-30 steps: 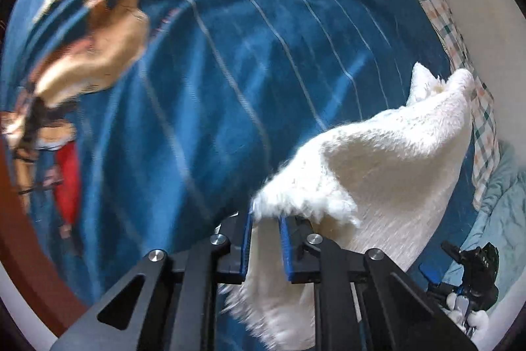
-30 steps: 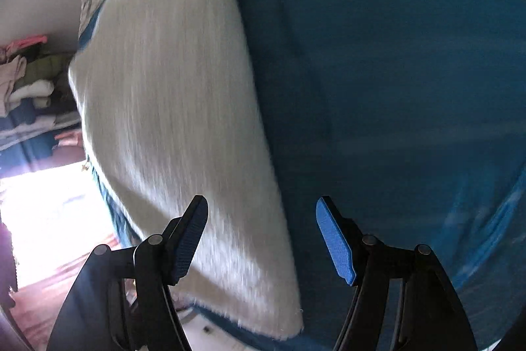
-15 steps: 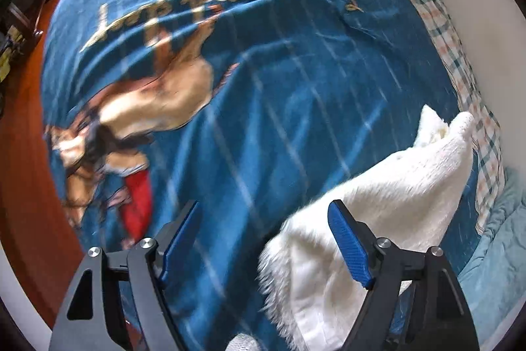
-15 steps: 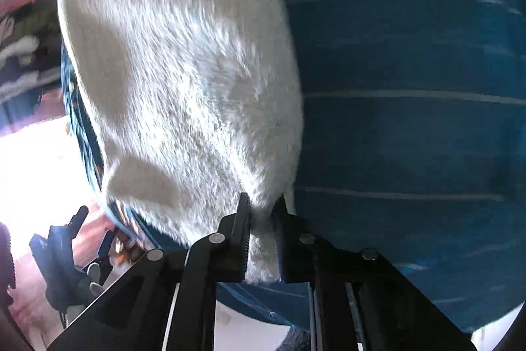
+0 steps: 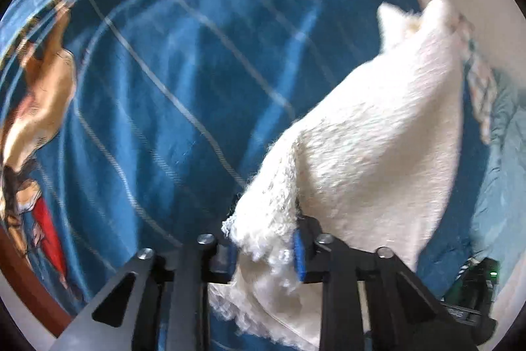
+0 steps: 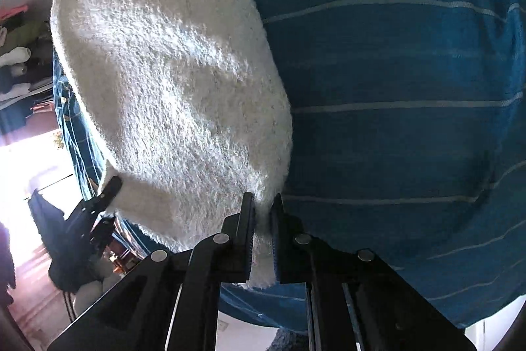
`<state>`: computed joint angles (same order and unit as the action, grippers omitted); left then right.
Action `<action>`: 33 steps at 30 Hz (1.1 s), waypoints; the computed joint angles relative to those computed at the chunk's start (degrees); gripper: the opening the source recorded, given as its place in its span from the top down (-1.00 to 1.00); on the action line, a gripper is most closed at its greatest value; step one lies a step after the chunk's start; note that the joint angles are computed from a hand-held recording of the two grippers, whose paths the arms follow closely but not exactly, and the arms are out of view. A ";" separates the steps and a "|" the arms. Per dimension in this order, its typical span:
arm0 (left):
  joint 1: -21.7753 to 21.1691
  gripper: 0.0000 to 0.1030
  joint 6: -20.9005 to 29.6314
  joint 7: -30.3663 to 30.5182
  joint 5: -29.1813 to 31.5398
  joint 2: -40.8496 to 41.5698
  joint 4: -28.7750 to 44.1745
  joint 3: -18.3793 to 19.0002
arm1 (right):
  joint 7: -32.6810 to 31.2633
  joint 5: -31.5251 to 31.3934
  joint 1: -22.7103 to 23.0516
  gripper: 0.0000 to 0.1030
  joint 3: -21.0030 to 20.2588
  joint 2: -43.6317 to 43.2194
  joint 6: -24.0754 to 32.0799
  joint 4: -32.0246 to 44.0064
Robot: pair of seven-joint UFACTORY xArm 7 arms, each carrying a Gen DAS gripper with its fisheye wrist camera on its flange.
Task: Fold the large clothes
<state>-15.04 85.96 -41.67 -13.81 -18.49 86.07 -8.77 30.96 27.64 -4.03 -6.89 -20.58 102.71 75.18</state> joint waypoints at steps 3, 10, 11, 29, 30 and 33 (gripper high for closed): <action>0.69 0.64 0.04 -5.91 -4.64 -2.87 1.19 1.38 | 0.56 -0.12 -0.15 0.82 -0.09 -0.29 0.02 0.91; 1.38 0.63 -1.90 -10.29 -8.22 -8.03 -7.55 2.49 | -0.26 -4.01 -1.36 0.85 -1.41 0.63 3.62 5.00; 1.22 0.63 -2.22 -9.16 -8.49 -8.08 -9.72 2.92 | -0.34 -4.26 -1.46 0.85 -1.25 0.94 3.87 4.98; 2.38 -0.48 -0.62 -1.60 -5.04 -0.57 -6.43 3.03 | -26.68 32.72 -13.43 -0.67 -0.36 37.83 -20.32 21.90; 2.32 -0.48 -0.37 -1.18 -4.51 -0.23 -6.09 2.85 | -27.36 35.52 -14.09 -0.66 1.08 40.11 -21.35 23.74; 2.00 -0.48 0.63 -0.39 -2.39 2.75 -2.97 1.92 | -27.88 34.00 -13.84 -0.21 4.90 45.14 -20.23 31.59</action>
